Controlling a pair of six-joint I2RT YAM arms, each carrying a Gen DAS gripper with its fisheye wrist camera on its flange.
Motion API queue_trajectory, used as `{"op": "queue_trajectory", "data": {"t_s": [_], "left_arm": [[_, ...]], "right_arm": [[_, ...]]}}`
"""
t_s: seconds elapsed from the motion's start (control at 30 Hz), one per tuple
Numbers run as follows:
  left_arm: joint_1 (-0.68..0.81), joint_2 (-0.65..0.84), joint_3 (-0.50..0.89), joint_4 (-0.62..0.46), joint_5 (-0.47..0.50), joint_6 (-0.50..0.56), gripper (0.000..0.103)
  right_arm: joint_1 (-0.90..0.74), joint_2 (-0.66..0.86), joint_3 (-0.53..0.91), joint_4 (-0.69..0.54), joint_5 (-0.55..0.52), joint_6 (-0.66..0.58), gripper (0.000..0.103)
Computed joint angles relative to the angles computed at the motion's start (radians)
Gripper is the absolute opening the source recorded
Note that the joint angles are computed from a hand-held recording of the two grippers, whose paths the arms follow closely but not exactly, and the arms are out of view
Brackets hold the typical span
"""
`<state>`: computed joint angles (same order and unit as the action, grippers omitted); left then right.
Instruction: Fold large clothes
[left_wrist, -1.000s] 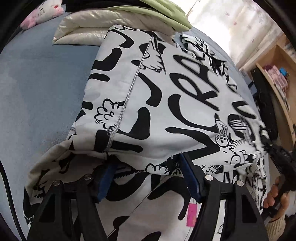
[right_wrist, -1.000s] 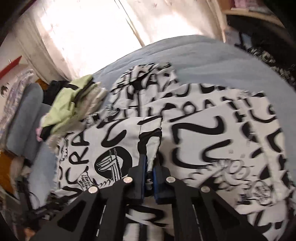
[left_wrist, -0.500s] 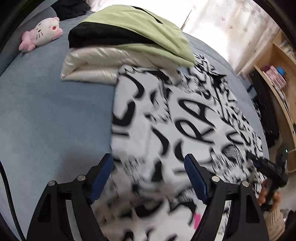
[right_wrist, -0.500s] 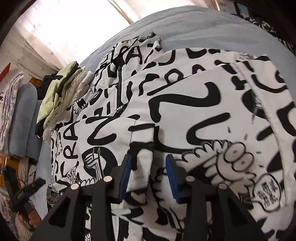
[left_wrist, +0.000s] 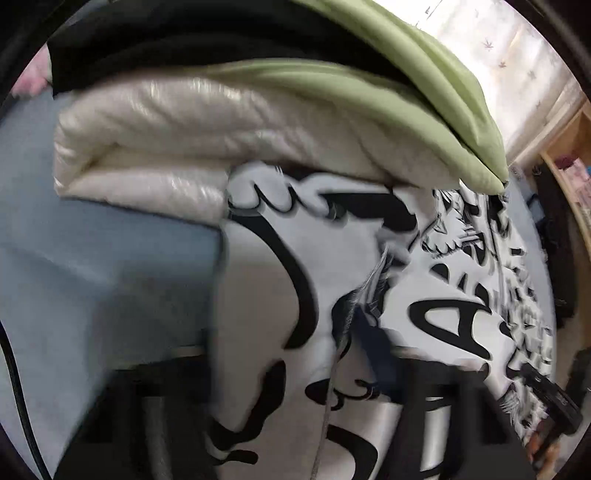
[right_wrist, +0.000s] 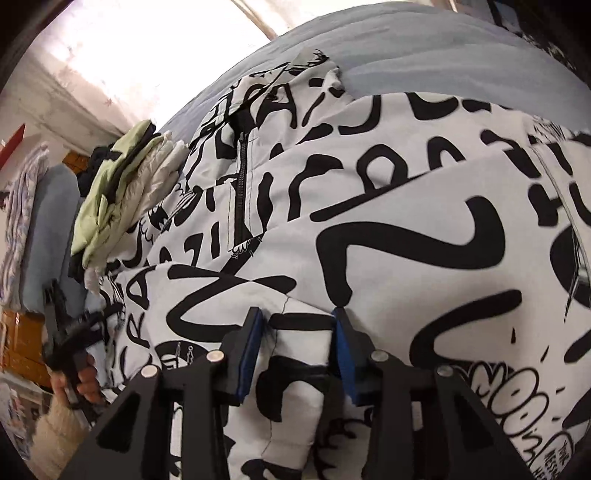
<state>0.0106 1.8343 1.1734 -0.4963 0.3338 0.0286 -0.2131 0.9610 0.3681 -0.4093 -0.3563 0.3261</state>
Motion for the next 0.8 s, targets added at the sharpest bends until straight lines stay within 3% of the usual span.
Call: {"op": "queue_trajectory", "data": {"t_s": [0.07,0.1,0.13,0.2,0.27,0.37,0.47,0.53,0.6,0.8], "left_arm": [[-0.041,-0.066,-0.070,0.074,-0.096,0.009,0.018],[-0.063,-0.118,-0.127,0.133,-0.148,0.017,0.005],[-0.080,-0.188,-0.203,0.214,-0.208,0.014,0.005],[-0.085,-0.279,-0.294,0.315,-0.226,0.022,0.005],[-0.103,-0.307,-0.352,0.401,-0.272,0.041,0.005],[-0.131,-0.235,-0.340,0.422,-0.333,0.045,0.005],[-0.149,-0.184,-0.281,0.360,-0.358,0.007,0.015],[-0.134,-0.195,-0.243,0.279,-0.357,-0.001,0.045],[-0.122,-0.235,-0.238,0.210,-0.371,-0.002,0.057],[-0.075,-0.538,-0.398,0.100,-0.302,0.077,0.057]], "right_arm": [[0.075,-0.020,-0.007,0.018,0.076,0.001,0.028],[0.112,-0.030,-0.007,0.024,0.114,0.005,0.023],[0.174,-0.052,-0.005,0.029,0.187,0.026,0.021],[0.280,-0.106,-0.002,0.039,0.329,0.072,0.011],[0.316,-0.123,-0.013,0.079,0.394,0.089,0.010],[0.335,0.038,-0.002,0.141,0.438,0.099,0.014],[0.339,0.037,0.012,0.099,0.452,0.140,0.018],[0.337,-0.003,0.050,-0.005,0.464,0.167,0.020],[0.377,-0.076,0.077,-0.111,0.529,0.194,0.020],[0.673,-0.257,0.114,-0.323,0.693,0.383,0.021]]}}
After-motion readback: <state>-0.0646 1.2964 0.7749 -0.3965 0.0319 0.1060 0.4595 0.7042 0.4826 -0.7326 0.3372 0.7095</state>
